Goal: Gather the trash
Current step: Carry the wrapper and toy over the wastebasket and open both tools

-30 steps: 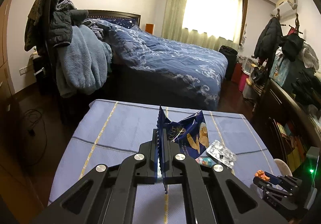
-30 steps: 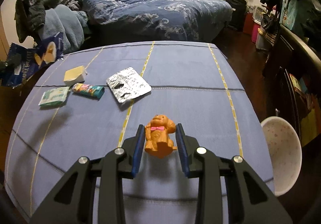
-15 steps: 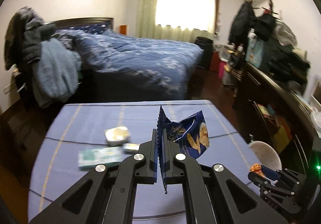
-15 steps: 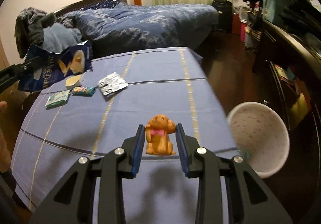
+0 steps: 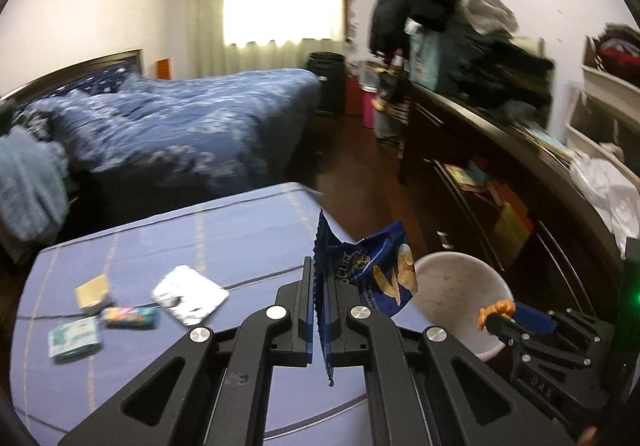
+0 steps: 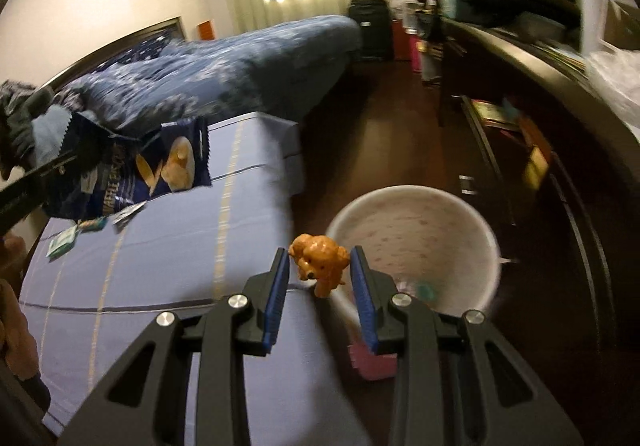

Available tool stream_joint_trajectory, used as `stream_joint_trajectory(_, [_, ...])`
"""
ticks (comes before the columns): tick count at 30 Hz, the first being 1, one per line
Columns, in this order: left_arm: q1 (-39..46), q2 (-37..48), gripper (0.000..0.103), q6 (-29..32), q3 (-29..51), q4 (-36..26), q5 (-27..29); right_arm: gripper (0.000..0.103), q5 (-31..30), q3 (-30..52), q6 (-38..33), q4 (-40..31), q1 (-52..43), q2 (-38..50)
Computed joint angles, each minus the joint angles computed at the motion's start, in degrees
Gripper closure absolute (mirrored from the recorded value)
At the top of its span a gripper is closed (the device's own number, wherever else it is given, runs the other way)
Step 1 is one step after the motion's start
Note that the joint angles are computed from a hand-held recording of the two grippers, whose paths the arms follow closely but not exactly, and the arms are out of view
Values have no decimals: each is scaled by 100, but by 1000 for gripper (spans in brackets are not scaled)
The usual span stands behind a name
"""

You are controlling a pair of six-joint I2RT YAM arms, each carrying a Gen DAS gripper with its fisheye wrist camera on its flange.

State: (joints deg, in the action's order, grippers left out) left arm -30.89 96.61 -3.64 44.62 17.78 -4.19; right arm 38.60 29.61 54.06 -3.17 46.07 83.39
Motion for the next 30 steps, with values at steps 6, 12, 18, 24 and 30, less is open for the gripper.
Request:
stream_joint_trajectory(6, [-705, 847, 99, 30, 933, -282, -30, 70, -133, -824, -141, 179, -732, -770])
stream_joint_trajectory(12, [-1119, 1700, 99, 79, 1910, -596, -15, 70, -586, -1378, -644, 818, -1703, -984])
stream_joint_trajectory(18, [-1269, 2539, 98, 47, 2863, -976, -37, 70, -1282, -1517, -1231, 2024, -2662, -102])
stream_joint_trajectory(24, [-1276, 3160, 84, -103, 3591, -1349, 62, 69, -1703, -1296, -1545, 3030, -3175, 1157])
stream_joint_trajectory(30, [-1203, 3084, 23, -285, 3433, -1049, 88, 54, -1737, -1287, -1560, 3401, -3276, 1473])
